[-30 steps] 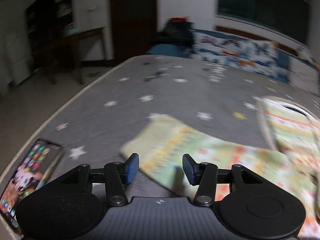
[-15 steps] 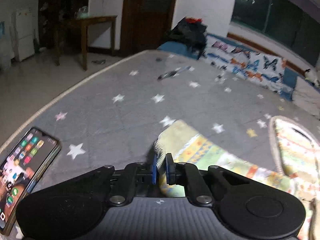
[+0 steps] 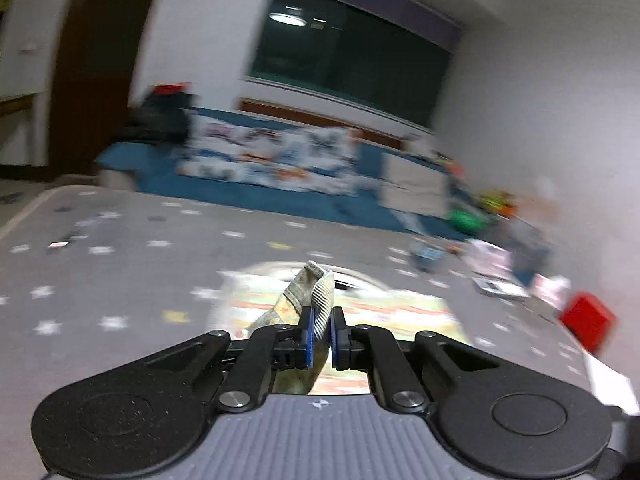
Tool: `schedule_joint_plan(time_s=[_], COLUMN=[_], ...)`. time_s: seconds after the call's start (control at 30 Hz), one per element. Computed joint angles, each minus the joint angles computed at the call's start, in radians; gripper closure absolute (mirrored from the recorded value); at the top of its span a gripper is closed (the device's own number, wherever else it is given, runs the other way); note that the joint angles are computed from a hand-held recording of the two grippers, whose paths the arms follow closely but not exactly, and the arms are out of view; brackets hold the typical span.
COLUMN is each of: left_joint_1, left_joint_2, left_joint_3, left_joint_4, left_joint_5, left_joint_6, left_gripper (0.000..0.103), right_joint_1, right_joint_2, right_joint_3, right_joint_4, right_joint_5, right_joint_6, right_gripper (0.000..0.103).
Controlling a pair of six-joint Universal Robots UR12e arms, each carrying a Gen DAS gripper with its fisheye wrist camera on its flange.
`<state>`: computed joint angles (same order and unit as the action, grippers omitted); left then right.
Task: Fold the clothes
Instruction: 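Grasp the other sleeve cuff with the left gripper and fold it across the body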
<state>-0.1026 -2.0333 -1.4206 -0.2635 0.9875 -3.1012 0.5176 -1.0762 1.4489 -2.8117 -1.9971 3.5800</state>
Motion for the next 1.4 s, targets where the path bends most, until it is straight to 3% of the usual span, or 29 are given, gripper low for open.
schedule_joint_plan(time_s=[0.17, 0.37, 0.43, 0.53, 0.6, 0.67, 0.83, 1.03, 1.4], left_joint_1=[-0.040, -0.079, -0.084, -0.076, -0.063, -0.047, -0.012, 0.019, 0.024], left_joint_2=[-0.004, -0.003, 0.001, 0.017, 0.022, 0.025, 0.039, 0.054, 0.055], left_joint_3=[-0.001, -0.004, -0.012, -0.042, -0.053, -0.064, -0.101, -0.136, -0.152], left_joint_4=[-0.101, -0.295, -0.325, -0.305, -0.275, -0.227, -0.136, -0.134, -0.130], left_joint_5=[-0.099, -0.113, -0.110, -0.121, -0.136, -0.128, -0.033, 0.055, 0.087], left_joint_6=[0.117, 0.320, 0.364, 0.399, 0.391, 0.377, 0.360, 0.369, 0.373], left_gripper=[0.095, 0.091, 0.087, 0.081, 0.071, 0.069, 0.064, 0.063, 0.057], right_joint_1=[-0.006, -0.012, -0.013, -0.013, -0.016, -0.016, -0.018, -0.024, -0.027], right_joint_2=[-0.035, -0.057, -0.057, -0.053, -0.048, -0.040, -0.015, 0.025, 0.051], right_joint_3=[0.056, 0.087, 0.090, 0.084, 0.076, 0.065, 0.032, -0.015, -0.046], right_joint_4=[0.007, 0.044, 0.048, 0.047, 0.044, 0.040, 0.022, 0.043, 0.075], right_joint_5=[-0.061, -0.082, -0.076, -0.068, -0.049, -0.032, 0.026, 0.061, 0.046], right_joint_6=[0.084, 0.157, 0.168, 0.177, 0.181, 0.177, 0.162, 0.158, 0.193], right_gripper=[0.075, 0.075, 0.075, 0.075, 0.075, 0.075, 0.075, 0.074, 0.074])
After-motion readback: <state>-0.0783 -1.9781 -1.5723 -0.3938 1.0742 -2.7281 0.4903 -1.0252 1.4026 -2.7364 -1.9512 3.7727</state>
